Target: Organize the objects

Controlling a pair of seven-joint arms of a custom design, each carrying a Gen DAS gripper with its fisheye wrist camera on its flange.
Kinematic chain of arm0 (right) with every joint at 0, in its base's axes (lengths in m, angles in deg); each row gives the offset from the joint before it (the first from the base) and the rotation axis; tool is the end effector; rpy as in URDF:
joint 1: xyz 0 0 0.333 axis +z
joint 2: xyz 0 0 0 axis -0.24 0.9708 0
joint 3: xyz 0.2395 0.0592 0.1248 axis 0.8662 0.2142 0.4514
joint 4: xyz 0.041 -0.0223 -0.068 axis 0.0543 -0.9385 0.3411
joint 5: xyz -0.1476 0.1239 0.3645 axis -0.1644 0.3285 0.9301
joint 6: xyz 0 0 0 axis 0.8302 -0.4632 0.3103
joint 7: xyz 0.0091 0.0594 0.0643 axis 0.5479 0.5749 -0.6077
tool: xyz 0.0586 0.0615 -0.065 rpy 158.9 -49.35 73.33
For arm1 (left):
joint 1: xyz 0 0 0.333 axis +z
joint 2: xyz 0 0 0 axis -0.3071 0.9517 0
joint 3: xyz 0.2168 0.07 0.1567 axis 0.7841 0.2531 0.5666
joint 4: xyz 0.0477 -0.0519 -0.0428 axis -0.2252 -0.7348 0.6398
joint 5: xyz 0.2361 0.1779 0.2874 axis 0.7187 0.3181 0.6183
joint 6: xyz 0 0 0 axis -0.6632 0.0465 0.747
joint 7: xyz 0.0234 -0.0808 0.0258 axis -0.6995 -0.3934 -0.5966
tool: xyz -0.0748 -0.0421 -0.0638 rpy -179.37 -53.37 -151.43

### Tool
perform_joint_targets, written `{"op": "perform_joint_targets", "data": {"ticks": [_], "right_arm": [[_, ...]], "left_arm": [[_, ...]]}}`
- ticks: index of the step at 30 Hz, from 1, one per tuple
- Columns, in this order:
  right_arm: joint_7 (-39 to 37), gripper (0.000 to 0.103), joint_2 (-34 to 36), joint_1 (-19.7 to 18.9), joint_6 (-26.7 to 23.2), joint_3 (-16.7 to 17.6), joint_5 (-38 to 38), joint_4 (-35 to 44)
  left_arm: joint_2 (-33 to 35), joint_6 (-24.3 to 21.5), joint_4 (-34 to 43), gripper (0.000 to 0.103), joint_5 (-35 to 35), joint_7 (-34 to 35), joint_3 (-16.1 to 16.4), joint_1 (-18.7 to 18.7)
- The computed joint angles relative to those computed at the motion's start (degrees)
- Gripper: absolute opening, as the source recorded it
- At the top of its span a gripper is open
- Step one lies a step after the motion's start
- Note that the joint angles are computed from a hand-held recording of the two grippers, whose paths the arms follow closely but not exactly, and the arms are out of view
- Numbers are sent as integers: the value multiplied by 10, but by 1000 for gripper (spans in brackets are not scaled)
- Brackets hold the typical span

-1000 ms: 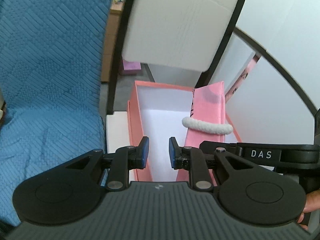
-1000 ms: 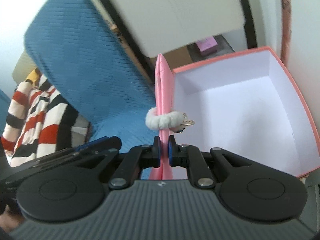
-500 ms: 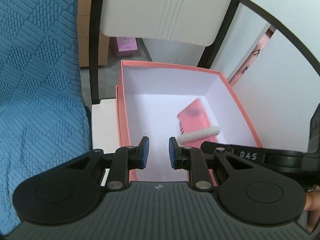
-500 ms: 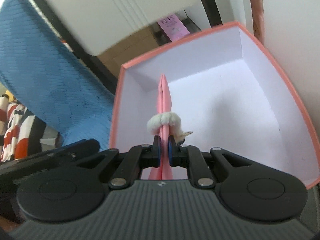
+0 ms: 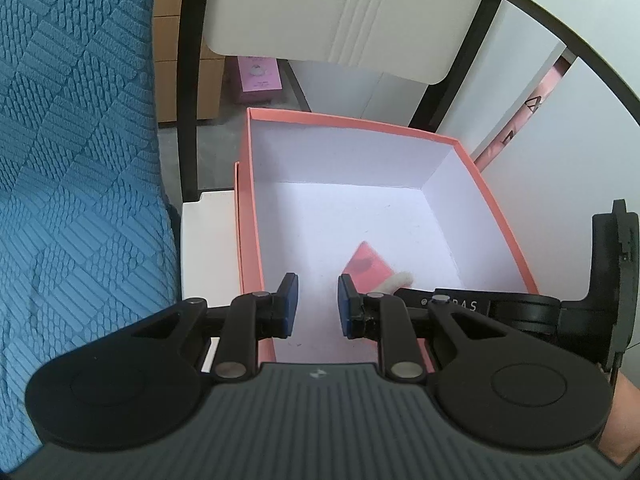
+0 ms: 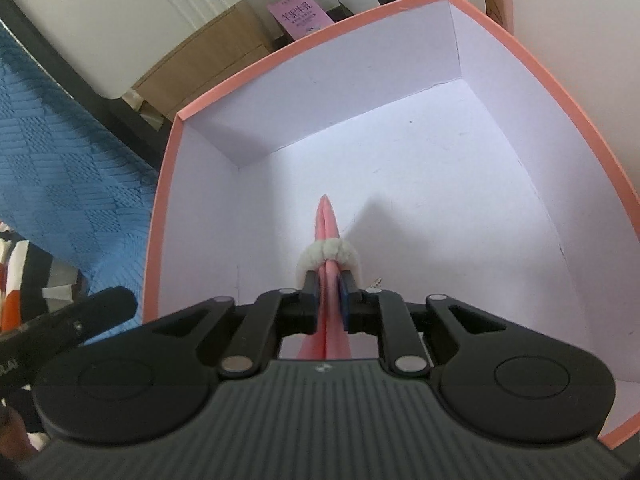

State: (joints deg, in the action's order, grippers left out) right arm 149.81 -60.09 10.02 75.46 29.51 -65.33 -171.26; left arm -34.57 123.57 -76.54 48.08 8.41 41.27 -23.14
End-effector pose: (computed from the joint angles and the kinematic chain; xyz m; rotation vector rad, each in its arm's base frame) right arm 0.5512 0.3271 0.5405 -1.3006 2.1979 -0.1706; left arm 0.6960 -0.1635 0.6047 -1.9970 1.9489 -0.9110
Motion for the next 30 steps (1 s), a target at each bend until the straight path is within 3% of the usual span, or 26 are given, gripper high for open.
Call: {"op": "perform_joint_targets", "data": {"ticks": [9,19,24,26,30], "right_arm": [[22,21,-32,8,-31,10,-38,8],[64,22,-58,27,-102,40,-133,64],[96,58,-69,44,-153,61,-193,92],[109,72,-67,53,-172,68,-216,105],[136,78,-76,68,-200,79,-240,111]], "left_arm": [[-52,21,-46,24,-23,16,-4,8],[-174,72,-155,24,-68,45,5,19],[-240,81,-212,24,-94,60,17,19],[-272,86,-239,30,-104,69,23,19],[-330,89,-288,36,-123,89,38,15]]}}
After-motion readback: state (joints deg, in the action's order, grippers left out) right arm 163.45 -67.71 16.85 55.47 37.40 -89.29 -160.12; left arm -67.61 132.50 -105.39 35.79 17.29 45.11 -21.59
